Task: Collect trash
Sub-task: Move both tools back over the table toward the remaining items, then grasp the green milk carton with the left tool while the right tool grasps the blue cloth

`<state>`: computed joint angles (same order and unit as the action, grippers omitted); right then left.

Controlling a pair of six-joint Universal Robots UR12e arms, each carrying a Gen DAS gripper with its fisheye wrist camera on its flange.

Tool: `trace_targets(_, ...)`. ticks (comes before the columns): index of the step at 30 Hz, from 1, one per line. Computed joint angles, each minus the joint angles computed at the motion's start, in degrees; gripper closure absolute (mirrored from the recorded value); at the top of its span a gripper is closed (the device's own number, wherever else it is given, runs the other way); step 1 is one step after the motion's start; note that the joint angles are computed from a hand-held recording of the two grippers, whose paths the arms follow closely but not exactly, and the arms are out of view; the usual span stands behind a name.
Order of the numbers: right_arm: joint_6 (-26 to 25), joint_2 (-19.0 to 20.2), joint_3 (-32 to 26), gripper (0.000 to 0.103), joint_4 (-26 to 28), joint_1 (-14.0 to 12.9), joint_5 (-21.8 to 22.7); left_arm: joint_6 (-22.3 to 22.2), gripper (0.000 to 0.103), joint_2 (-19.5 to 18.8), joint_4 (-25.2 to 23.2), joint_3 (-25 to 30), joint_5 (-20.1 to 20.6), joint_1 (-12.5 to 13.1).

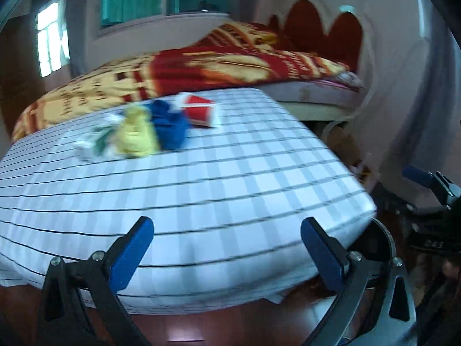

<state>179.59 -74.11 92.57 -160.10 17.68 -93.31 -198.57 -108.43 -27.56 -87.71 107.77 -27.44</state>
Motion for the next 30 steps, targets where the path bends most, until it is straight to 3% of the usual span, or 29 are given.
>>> trace_targets(8,-1.3,7.8,-12.6,0.0,4.7,4.2,4.6,-0.7,0.007,3.3,1.6,-4.9,3.7,6.2)
trace_targets(10,-1.5,10.6,-16.8,0.005,6.0,5.0,5.3,-1.1,0.008,3.6,2.2,-5.4,3.5,7.8)
trace_targets(12,-1.8,13.1,-20.7,0.023,8.8,5.4,6.2,-1.6,0.01,3.4,2.3,-5.4,2.7,9.1)
trace_targets(14,-1.9,15.6,-24.5,0.029,11.7,5.7,6.8,-1.4,0.01,2.6,2.1,-4.6,1.6,10.4)
trace_targets(19,-2.6,21.7,-33.4,0.03,18.5,6.4,7.6,0.8,0.011,-0.2,1.2,-1.7,-1.3,13.6)
trace_targets(21,-3.1,23.4,-36.0,0.035,20.7,6.5,7.7,2.1,0.016,-1.4,0.0,-0.3,-3.3,14.9)
trace_targets(23,-3.5,25.3,-39.0,0.036,22.9,6.6,8.0,3.2,0.023,-2.6,-2.4,1.5,-3.8,15.6)
trace_targets(28,-5.0,28.6,-44.7,0.039,27.1,6.9,8.2,7.1,0.024,-5.9,-5.7,6.1,-6.1,16.7)
trace_targets(30,-5.4,29.5,-46.3,0.052,28.6,6.9,9.0,9.0,0.024,-7.1,-7.3,7.8,-7.3,17.0)
